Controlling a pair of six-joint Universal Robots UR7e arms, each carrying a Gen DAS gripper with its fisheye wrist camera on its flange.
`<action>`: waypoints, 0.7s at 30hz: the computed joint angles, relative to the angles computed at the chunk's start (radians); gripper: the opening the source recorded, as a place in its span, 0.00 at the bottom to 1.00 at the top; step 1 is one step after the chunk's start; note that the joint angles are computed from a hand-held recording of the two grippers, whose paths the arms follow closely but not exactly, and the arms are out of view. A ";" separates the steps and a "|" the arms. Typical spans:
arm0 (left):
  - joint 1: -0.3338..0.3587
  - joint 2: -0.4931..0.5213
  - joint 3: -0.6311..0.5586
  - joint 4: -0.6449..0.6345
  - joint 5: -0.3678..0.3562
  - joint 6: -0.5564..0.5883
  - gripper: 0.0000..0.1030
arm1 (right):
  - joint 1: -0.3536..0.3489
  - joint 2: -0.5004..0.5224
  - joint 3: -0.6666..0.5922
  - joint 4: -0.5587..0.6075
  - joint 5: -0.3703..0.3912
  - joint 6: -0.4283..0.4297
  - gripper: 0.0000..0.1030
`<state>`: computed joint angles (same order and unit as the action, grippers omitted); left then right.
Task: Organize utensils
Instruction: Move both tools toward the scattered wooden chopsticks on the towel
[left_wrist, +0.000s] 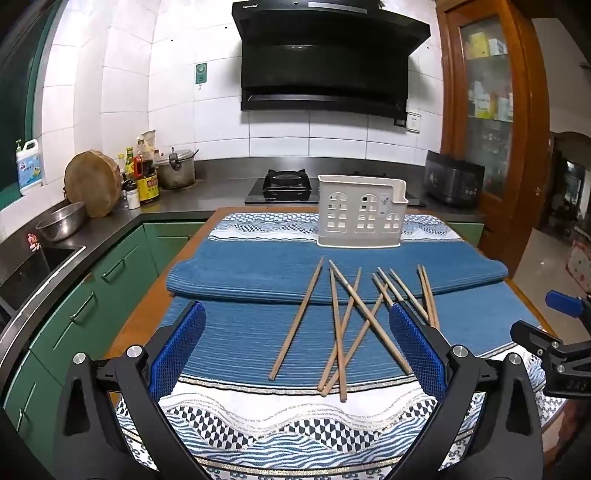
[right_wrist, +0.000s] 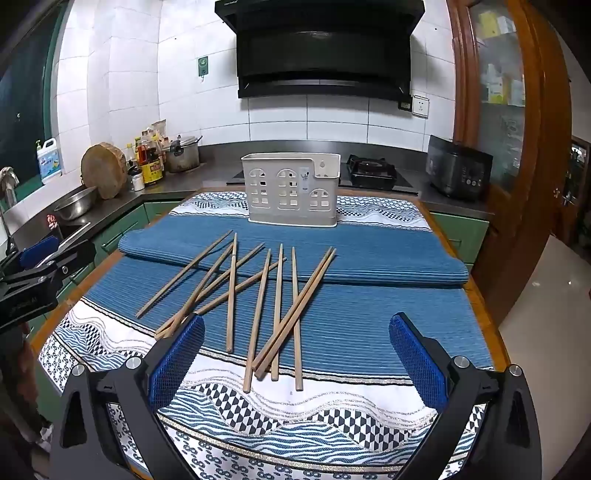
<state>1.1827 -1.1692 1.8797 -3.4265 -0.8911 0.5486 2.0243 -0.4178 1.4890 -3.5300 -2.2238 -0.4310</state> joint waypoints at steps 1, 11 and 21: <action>0.000 0.002 -0.003 -0.002 0.004 0.003 0.95 | 0.001 0.004 -0.004 0.001 -0.001 0.002 0.94; 0.008 0.021 -0.028 0.011 0.016 0.004 0.95 | -0.005 0.013 -0.014 0.024 0.002 0.007 0.94; 0.031 0.035 -0.057 0.050 -0.001 -0.008 0.95 | -0.012 0.032 -0.050 0.050 -0.010 0.013 0.93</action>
<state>1.2135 -1.1343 1.8232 -3.3768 -0.8921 0.5410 2.0123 -0.3860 1.4392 -3.4799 -2.2340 -0.4178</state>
